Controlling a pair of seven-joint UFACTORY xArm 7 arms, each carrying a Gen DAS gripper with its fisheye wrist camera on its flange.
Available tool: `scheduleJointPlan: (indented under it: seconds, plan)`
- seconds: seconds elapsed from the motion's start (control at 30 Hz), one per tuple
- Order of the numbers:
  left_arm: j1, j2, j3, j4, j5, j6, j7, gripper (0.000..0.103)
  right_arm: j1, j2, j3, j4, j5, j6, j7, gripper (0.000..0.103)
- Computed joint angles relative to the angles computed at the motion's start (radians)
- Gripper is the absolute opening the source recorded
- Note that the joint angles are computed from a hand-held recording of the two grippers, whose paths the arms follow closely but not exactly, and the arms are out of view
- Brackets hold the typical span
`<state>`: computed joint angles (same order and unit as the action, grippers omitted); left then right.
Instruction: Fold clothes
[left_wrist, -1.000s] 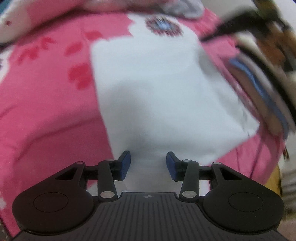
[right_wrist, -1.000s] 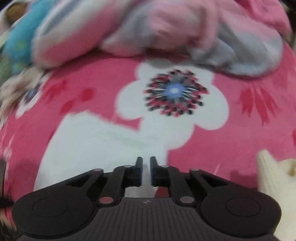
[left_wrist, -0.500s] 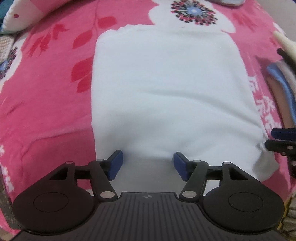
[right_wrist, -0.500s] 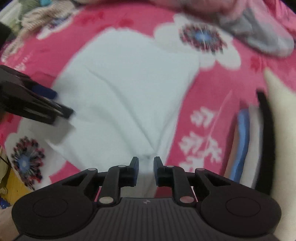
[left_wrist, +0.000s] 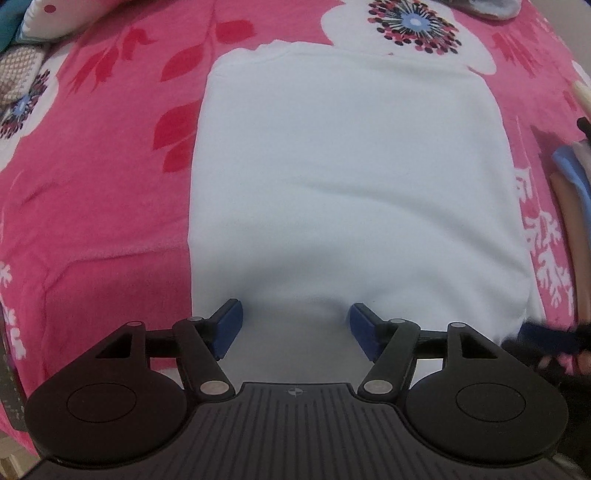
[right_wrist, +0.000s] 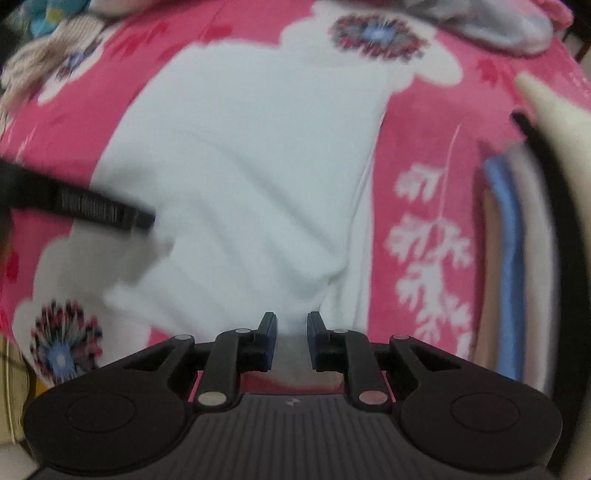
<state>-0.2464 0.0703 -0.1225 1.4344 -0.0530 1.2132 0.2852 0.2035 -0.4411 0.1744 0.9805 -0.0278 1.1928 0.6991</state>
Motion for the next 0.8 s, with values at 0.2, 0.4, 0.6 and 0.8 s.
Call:
scheduleJointPlan:
  seconds: [0.2, 0.4, 0.6, 0.8]
  plan:
    - [-0.002, -0.003, 0.0, -0.003, 0.007, -0.002, 0.0, 0.066, -0.014, 0.03, 0.009, 0.042, -0.055, -0.008, -0.004, 0.019]
    - [-0.005, 0.0, -0.001, -0.001, 0.014, -0.001, -0.008, 0.066, -0.01, 0.044, 0.016, 0.049, -0.075, -0.019, 0.019, 0.019]
    - [-0.002, -0.018, 0.0, -0.025, 0.008, -0.022, 0.005, 0.066, -0.015, 0.059, -0.004, 0.022, -0.098, -0.108, -0.015, 0.019]
    - [0.011, -0.053, 0.007, -0.077, -0.042, -0.068, 0.054, 0.069, -0.098, 0.052, 0.013, -0.015, -0.197, -0.067, 0.066, 0.02]
